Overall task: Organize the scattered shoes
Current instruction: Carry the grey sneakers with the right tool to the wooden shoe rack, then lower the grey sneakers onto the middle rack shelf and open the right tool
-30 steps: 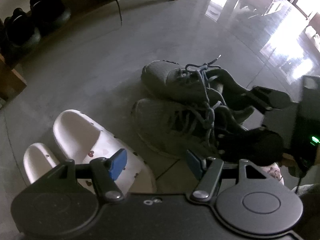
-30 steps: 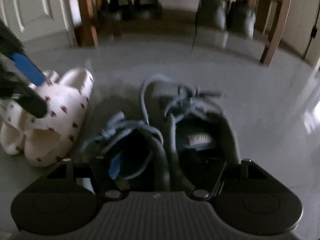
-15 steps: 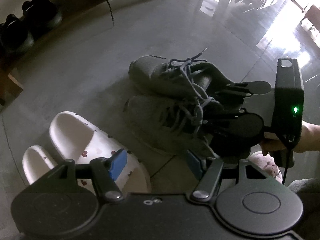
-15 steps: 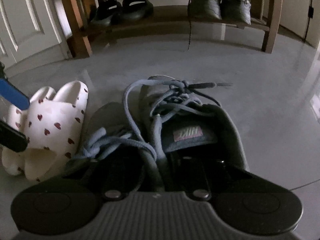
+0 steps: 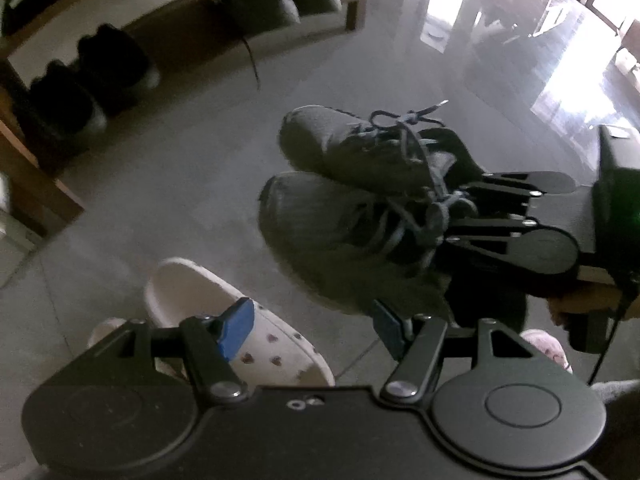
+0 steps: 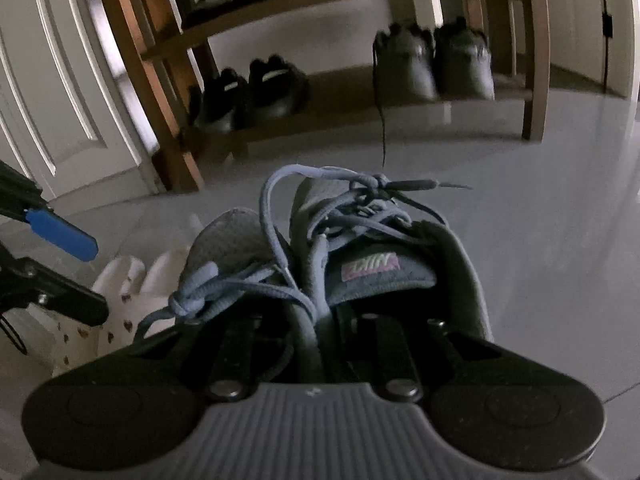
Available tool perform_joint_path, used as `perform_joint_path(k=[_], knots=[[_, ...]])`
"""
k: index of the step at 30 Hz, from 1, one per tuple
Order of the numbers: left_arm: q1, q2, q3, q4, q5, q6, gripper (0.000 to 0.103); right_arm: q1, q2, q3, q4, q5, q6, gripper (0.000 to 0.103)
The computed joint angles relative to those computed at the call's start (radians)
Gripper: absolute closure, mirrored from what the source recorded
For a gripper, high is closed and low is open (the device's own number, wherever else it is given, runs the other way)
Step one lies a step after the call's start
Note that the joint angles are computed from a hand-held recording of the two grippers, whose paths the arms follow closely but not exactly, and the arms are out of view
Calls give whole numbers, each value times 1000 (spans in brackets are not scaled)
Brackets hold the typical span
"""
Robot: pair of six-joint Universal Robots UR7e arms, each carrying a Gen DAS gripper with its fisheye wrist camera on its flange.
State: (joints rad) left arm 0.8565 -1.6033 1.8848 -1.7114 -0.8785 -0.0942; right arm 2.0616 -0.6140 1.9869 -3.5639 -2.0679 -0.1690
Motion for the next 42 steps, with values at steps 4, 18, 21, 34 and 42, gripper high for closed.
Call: perform_joint_path(k=[4, 18, 21, 34, 42], knots=[[-16, 16, -53, 26, 36, -8, 38, 34, -27, -33, 51, -49, 24, 80], [-74, 57, -263, 200, 69, -50, 37, 168, -118, -255, 373, -137, 111, 80], [-91, 65, -333, 292, 89, -72, 37, 194, -116, -341, 473, -133, 134, 80], [-86, 215, -780, 679, 165, -319, 37, 298, 64, -876, 778, -142, 84, 80], [-82, 308, -1001, 785, 212, -387, 37, 315, 210, -1225, 964, -120, 131, 80]])
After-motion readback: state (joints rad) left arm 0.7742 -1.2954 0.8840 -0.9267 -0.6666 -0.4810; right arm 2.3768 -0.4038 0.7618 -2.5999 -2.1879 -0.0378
